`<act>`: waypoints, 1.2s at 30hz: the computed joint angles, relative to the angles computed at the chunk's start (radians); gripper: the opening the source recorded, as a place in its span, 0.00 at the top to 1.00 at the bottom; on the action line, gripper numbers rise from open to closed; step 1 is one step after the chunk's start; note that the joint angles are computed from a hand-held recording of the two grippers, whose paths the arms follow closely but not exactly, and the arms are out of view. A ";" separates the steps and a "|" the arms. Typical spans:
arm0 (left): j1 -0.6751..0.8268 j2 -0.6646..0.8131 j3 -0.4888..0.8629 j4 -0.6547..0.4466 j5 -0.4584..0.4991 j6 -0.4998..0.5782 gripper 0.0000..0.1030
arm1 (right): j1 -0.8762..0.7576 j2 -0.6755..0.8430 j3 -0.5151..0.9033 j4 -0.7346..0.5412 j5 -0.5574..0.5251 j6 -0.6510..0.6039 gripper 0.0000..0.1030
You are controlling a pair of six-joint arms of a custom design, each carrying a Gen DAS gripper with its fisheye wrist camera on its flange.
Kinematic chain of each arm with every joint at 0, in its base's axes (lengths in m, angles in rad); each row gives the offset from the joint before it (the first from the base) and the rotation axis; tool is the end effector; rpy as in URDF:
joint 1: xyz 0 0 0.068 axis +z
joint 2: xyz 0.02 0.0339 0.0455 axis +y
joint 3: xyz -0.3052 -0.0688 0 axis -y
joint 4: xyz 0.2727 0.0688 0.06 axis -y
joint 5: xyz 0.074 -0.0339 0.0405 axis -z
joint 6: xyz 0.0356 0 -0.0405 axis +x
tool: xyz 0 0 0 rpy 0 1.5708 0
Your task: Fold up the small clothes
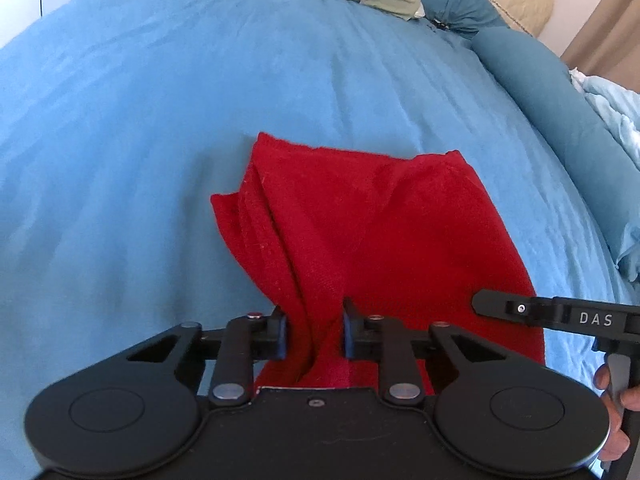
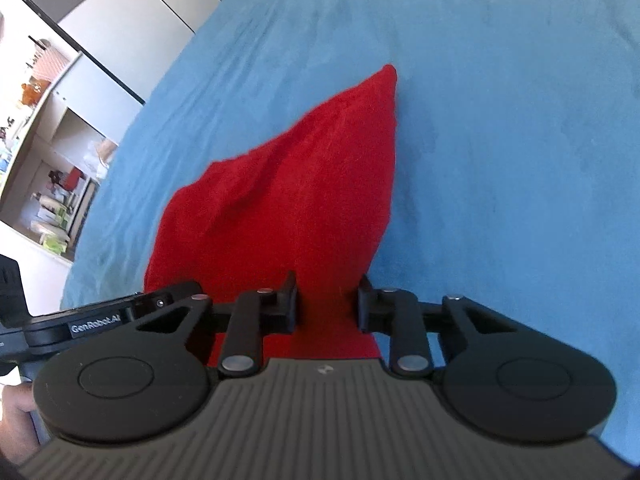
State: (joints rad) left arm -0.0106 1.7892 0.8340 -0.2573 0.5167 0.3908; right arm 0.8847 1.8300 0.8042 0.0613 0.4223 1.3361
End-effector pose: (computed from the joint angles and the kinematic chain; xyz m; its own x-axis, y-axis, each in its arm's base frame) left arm 0.3292 -0.0211 0.1252 -0.7963 0.3397 -0.5005 0.5254 0.7984 -0.2942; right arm 0.2340 0.2628 0.1189 -0.6636 0.5899 -0.4601 0.3766 0.7948 0.4759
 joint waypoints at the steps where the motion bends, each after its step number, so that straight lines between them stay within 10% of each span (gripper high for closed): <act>1: -0.003 -0.031 -0.012 -0.010 0.003 -0.001 0.76 | 0.012 -0.015 0.004 -0.015 0.015 0.009 0.61; 14: -0.080 -0.644 -0.315 -0.292 0.040 -0.051 0.76 | 0.444 -0.371 0.009 -0.639 0.256 0.461 0.62; 21: -0.320 -0.815 -0.535 -0.197 -0.131 -0.215 0.74 | 0.675 -0.286 -0.038 -0.760 0.229 0.812 0.60; 24: -0.386 -0.853 -0.543 -0.206 -0.232 -0.241 0.60 | 0.687 -0.237 -0.024 -0.783 0.199 0.853 0.47; 28: -0.331 -0.965 -0.529 -0.297 -0.245 -0.187 0.31 | 0.746 -0.198 0.073 -0.994 0.209 0.955 0.00; 36: -0.249 -1.080 -0.613 -0.284 -0.302 -0.129 0.23 | 0.761 -0.150 0.096 -1.071 0.120 0.883 0.00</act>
